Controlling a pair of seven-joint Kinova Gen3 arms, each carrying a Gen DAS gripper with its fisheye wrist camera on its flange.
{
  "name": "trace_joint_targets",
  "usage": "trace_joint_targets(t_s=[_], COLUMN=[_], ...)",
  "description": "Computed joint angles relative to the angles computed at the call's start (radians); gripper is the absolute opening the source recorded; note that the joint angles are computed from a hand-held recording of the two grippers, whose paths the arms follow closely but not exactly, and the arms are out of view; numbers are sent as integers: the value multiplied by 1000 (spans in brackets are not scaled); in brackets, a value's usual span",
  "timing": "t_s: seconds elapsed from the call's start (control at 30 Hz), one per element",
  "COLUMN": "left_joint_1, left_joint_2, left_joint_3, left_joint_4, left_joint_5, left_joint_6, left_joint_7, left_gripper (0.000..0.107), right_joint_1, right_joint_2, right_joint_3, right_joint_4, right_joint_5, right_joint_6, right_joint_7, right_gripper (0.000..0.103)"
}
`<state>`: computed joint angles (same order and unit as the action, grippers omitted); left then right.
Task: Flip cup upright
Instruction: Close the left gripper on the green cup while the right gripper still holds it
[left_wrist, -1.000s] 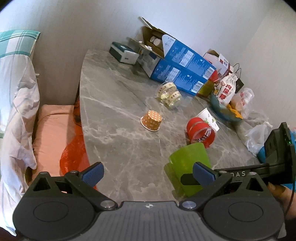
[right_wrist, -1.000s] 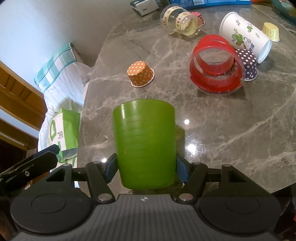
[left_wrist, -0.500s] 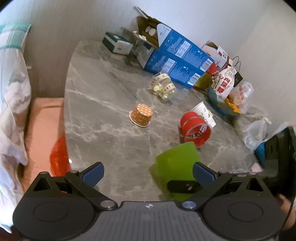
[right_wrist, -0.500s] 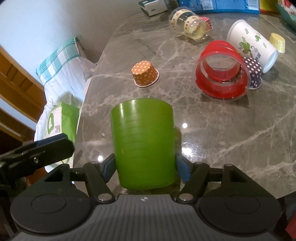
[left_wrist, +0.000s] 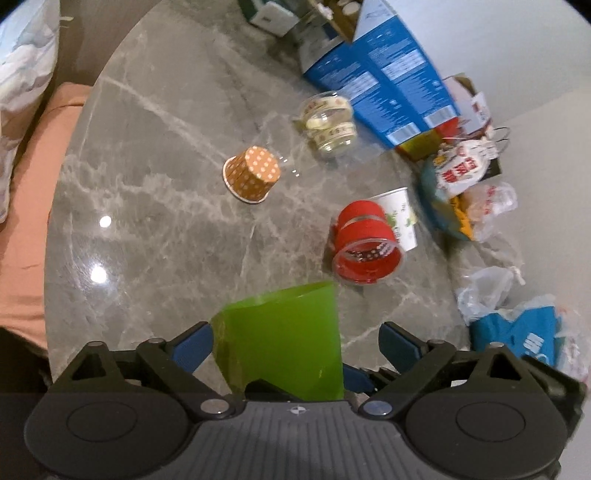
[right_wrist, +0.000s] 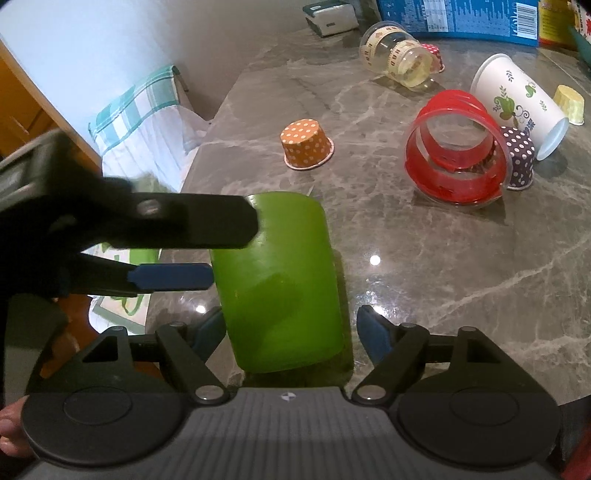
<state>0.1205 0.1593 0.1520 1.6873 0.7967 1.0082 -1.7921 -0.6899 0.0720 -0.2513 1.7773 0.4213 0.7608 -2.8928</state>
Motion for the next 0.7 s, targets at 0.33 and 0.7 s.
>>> trace_joint_targets(t_s=[0.33,0.7], left_joint_1=[93,151], left_joint_2=[19,54], left_joint_3=[20,36], left_joint_4=[-77,-147], left_joint_5=[-189,-336], left_joint_6=[-29,-23], left_joint_7=[237,339], left_gripper=[89,84], right_joint_1=[22,32], right_joint_2=[-25,-58], right_joint_3=[-4,-27], right_joint_4=[39,79], right_joint_5=[-13,8], right_joint_6=[-53,-64], right_joint_7=[15,-10], right_gripper=[81,81])
